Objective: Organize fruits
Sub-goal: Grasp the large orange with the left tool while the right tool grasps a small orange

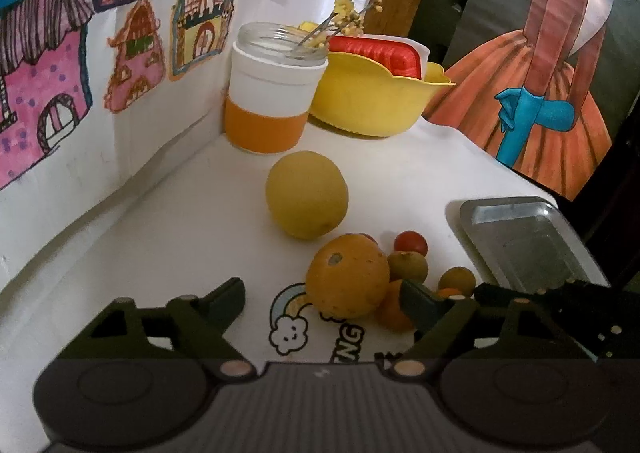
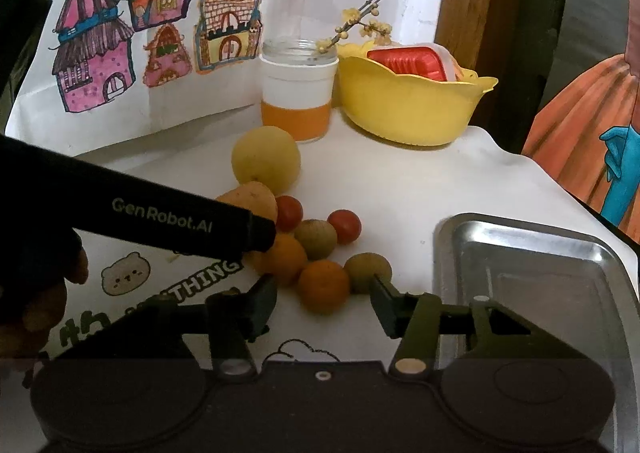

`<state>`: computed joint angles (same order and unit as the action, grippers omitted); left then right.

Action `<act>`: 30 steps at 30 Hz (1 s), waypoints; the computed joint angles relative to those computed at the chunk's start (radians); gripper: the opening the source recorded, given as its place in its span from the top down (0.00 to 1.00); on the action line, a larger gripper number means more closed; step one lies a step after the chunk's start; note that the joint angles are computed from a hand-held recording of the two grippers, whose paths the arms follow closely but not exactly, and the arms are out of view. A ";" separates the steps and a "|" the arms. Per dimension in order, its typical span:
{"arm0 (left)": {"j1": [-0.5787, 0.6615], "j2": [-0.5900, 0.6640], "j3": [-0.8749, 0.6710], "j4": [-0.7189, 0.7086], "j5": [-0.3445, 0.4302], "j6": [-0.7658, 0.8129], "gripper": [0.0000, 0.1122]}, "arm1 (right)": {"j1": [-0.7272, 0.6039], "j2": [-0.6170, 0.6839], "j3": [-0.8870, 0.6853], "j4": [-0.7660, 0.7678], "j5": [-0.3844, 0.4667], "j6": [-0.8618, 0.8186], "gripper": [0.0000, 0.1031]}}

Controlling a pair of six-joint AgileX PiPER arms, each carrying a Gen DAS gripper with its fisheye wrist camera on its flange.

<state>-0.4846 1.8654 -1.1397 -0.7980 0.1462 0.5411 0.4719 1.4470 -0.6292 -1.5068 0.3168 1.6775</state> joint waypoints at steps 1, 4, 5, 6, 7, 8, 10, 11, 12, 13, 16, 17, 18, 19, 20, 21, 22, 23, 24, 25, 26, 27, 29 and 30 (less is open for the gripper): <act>0.002 0.002 -0.003 -0.021 0.006 0.017 0.25 | -0.008 0.003 -0.003 0.010 -0.012 -0.009 0.49; 0.003 0.007 -0.011 -0.046 0.012 0.037 0.28 | -0.033 0.014 -0.017 0.067 -0.053 -0.053 0.49; 0.003 0.009 -0.016 -0.046 0.016 0.034 0.28 | -0.038 0.016 -0.019 0.077 -0.061 -0.060 0.49; 0.003 0.013 -0.022 -0.041 0.021 0.027 0.29 | -0.039 0.015 -0.019 0.077 -0.063 -0.060 0.50; 0.002 0.017 -0.029 -0.029 0.025 0.014 0.29 | -0.038 0.016 -0.018 0.063 -0.063 -0.044 0.50; 0.001 0.020 -0.035 -0.011 0.028 -0.005 0.29 | -0.037 0.016 -0.016 0.047 -0.063 -0.030 0.51; 0.000 0.025 -0.045 0.017 0.033 -0.039 0.30 | -0.037 0.019 -0.015 0.034 -0.067 -0.021 0.55; -0.001 0.026 -0.046 0.016 0.033 -0.042 0.30 | -0.036 0.021 -0.016 0.033 -0.068 -0.020 0.57; -0.001 0.027 -0.048 0.011 0.035 -0.041 0.32 | -0.037 0.021 -0.015 0.020 -0.071 -0.009 0.59; 0.002 0.027 -0.048 -0.018 0.040 -0.015 0.35 | -0.036 0.022 -0.014 0.012 -0.072 -0.003 0.59; 0.010 0.024 -0.040 -0.136 0.052 0.094 0.43 | -0.033 0.021 -0.012 0.004 -0.068 0.010 0.64; 0.012 0.022 -0.037 -0.173 0.055 0.129 0.45 | -0.031 0.020 -0.012 0.009 -0.062 0.008 0.68; 0.014 0.021 -0.034 -0.205 0.057 0.159 0.49 | -0.032 0.018 -0.011 0.016 -0.063 0.002 0.70; 0.016 0.019 -0.031 -0.227 0.058 0.180 0.52 | -0.036 0.014 -0.009 0.023 -0.070 -0.004 0.70; 0.016 0.017 -0.028 -0.227 0.055 0.176 0.53 | -0.037 0.011 -0.006 0.027 -0.074 -0.008 0.70; 0.015 0.014 -0.025 -0.226 0.052 0.172 0.54 | -0.037 0.007 -0.003 0.032 -0.075 -0.015 0.70; 0.014 0.011 -0.020 -0.223 0.047 0.166 0.57 | -0.035 0.003 0.000 0.035 -0.075 -0.019 0.70; 0.014 0.009 -0.017 -0.221 0.042 0.160 0.58 | -0.034 -0.002 0.004 0.036 -0.077 -0.019 0.70; 0.017 0.008 -0.015 -0.229 0.044 0.163 0.58 | -0.035 -0.007 0.009 0.037 -0.080 -0.021 0.70; 0.018 0.006 -0.012 -0.232 0.046 0.161 0.58 | -0.035 -0.014 0.013 0.039 -0.083 -0.022 0.70; 0.017 0.002 -0.007 -0.236 0.044 0.164 0.58 | -0.034 -0.022 0.020 0.041 -0.087 -0.022 0.70; 0.015 -0.003 0.000 -0.235 0.038 0.165 0.58 | -0.034 -0.030 0.027 0.045 -0.091 -0.028 0.70; 0.010 -0.020 0.025 -0.251 0.026 0.187 0.58 | -0.028 -0.046 0.039 0.054 -0.094 -0.035 0.70; 0.008 -0.027 0.035 -0.252 0.022 0.192 0.58 | -0.024 -0.055 0.045 0.060 -0.095 -0.040 0.70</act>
